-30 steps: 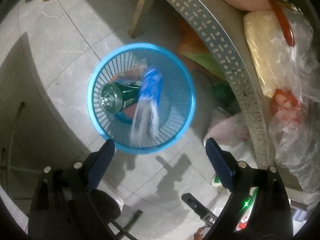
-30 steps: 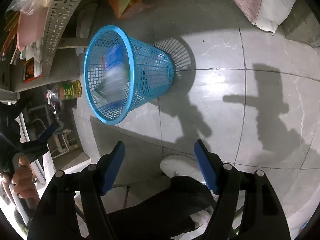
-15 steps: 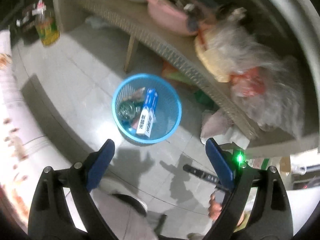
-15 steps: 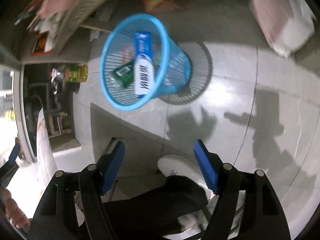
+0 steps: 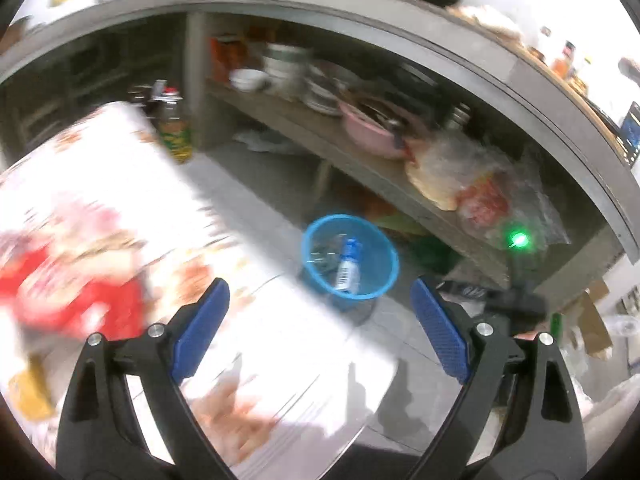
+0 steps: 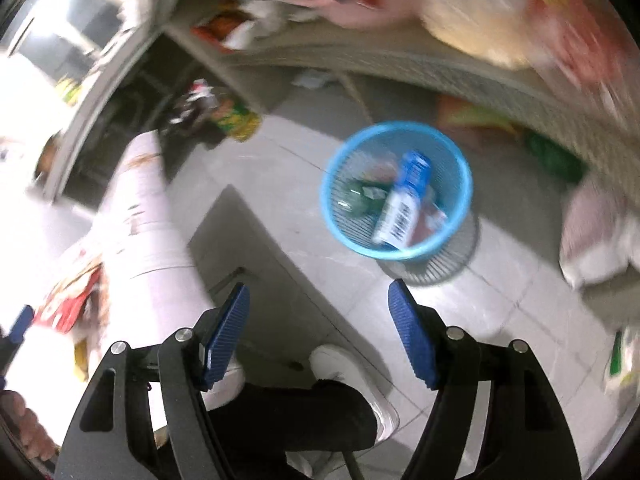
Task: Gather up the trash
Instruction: 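Move both open tools back toward the table, then grasp the clear printed bag with the right tool while the left tool grasps the tan paper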
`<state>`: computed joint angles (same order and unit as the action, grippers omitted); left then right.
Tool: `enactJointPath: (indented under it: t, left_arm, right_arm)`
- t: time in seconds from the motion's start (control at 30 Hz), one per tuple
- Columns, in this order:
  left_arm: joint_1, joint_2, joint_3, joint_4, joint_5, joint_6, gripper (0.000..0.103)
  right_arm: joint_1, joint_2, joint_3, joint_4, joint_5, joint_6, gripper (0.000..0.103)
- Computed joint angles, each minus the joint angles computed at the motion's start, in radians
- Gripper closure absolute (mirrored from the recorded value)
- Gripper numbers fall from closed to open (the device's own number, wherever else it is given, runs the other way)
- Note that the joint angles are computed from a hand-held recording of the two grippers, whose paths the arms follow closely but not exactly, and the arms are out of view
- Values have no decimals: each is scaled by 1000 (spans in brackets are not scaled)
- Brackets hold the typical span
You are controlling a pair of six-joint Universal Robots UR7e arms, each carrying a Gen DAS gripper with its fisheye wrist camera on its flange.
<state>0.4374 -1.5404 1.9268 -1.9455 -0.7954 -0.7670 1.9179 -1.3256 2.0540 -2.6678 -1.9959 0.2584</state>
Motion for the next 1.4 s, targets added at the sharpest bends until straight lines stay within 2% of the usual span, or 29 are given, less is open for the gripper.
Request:
enactJointPath:
  t: [0.13, 0.27, 0.37, 0.47, 0.57, 0.67, 0.73, 0.83, 0.87, 0.93, 0.97, 1.07, 1.13, 1.2, 1.27, 1.4]
  left_arm:
    - [-81, -144, 51, 248, 77, -235, 15]
    - [-178, -274, 68, 572, 149, -513, 15]
    - [-229, -321, 60, 762, 178, -689, 15]
    - [-255, -379, 62, 851, 191, -803, 15]
    - [-256, -422, 68, 861, 211, -854, 15]
    - [-261, -439, 53, 890, 262, -895, 15]
    - [-268, -455, 39, 907, 308, -915, 15]
    - [-259, -478, 32, 872, 351, -904, 15]
    - [-245, -478, 34, 825, 365, -867, 16]
    - [-219, -475, 29, 737, 380, -783, 24]
    - [-195, -462, 19, 657, 391, -693, 28]
    - [-152, -420, -26, 579, 433, -584, 38]
    - [-100, -384, -72, 553, 420, -563, 46]
    - [-55, -377, -72, 446, 385, -500, 57]
    - [-19, -374, -69, 393, 349, -479, 64]
    - [-8, -404, -23, 370, 323, -500, 69]
  right_arm:
    - [53, 31, -45, 30, 60, -58, 33]
    - [110, 92, -108, 82, 103, -94, 33]
    - [159, 145, -158, 101, 132, -128, 33]
    - [191, 198, -211, 115, 194, -161, 33]
    - [221, 259, -289, 141, 250, -207, 33]
    - [238, 326, -380, 172, 306, -237, 33]
    - [244, 379, -460, 201, 345, -263, 33]
    - [255, 458, -571, 251, 358, -289, 33]
    - [255, 490, -617, 284, 381, -311, 33]
    - [261, 548, -700, 333, 377, -317, 33]
    - [263, 581, -749, 366, 377, -323, 33]
    - [268, 689, -907, 473, 376, -348, 26]
    - [275, 757, -1006, 546, 363, -366, 22]
    - [280, 813, -1085, 609, 348, -376, 19]
    - [281, 875, -1169, 681, 343, -382, 19]
    - [273, 952, -1269, 759, 343, -355, 19]
